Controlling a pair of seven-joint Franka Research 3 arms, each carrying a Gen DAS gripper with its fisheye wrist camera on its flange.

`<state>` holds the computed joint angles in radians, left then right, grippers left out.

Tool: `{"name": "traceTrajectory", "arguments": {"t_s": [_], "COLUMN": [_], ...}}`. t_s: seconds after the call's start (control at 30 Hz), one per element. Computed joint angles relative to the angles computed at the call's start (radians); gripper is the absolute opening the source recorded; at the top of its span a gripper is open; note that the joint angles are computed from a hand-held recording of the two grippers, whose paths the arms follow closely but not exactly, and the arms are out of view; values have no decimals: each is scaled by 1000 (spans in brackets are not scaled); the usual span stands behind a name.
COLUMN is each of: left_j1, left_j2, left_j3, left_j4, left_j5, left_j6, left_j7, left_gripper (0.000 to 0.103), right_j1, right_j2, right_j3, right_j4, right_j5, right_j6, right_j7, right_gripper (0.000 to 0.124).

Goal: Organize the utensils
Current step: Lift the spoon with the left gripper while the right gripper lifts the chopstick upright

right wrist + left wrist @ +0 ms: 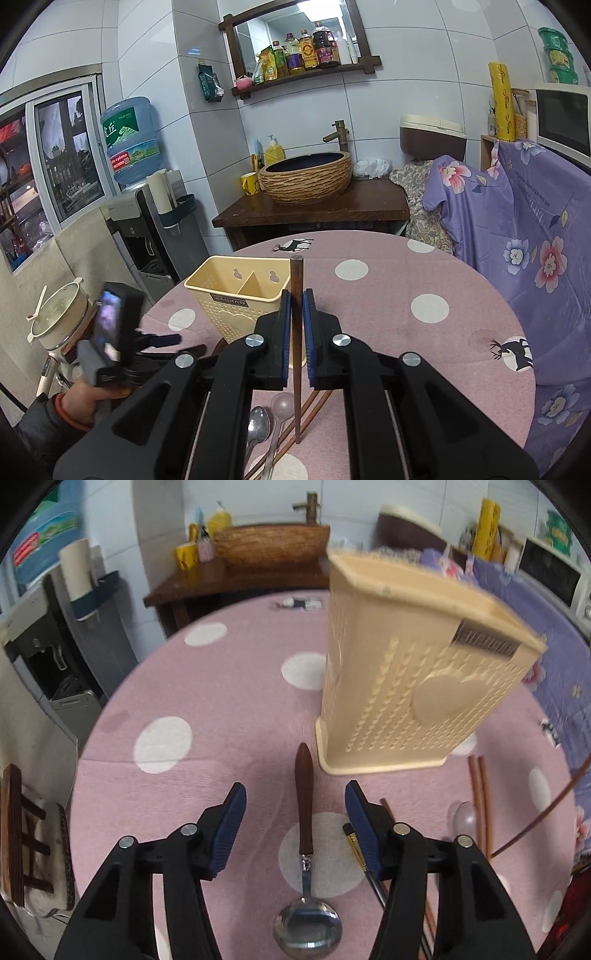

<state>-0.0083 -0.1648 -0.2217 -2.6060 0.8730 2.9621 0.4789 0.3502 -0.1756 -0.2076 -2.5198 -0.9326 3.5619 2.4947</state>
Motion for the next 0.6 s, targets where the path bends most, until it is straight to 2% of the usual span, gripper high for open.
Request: {"name": "traceTrajectory", "arguments": {"t_s": [0.13, 0.3, 0.37, 0.43, 0.53, 0.6], "left_j1": [-16, -48, -54, -60, -64, -67], "left_j2": [78, 130, 139, 143, 148, 144], "left_j3": [7, 34, 41, 50, 57, 60], "left_j4": [56, 91, 103, 106, 109, 106], "left_j5": [6, 5, 65, 73, 69, 87], "left_j6": [-55, -79, -81, -73, -61, -60], "left_j7": [22, 33, -21, -38, -56, -81], "left_gripper": [44, 35, 33, 30, 16, 16], "right_j1": [-4, -11, -13, -11, -4, -1], "right_j2": [-1, 1, -1, -3, -4, -6], "right_j3": [5, 15, 22, 24, 20, 21], "right_j4": [-3, -9, -13, -17, -20, -21], "right_j5": [9, 33, 46, 57, 68, 76], "right_j6": [6, 11, 12, 11, 11, 9], "right_j7": [-5, -29, -45, -55, -64, -74], "right_gripper": [7, 7, 7, 7, 7, 7]}}
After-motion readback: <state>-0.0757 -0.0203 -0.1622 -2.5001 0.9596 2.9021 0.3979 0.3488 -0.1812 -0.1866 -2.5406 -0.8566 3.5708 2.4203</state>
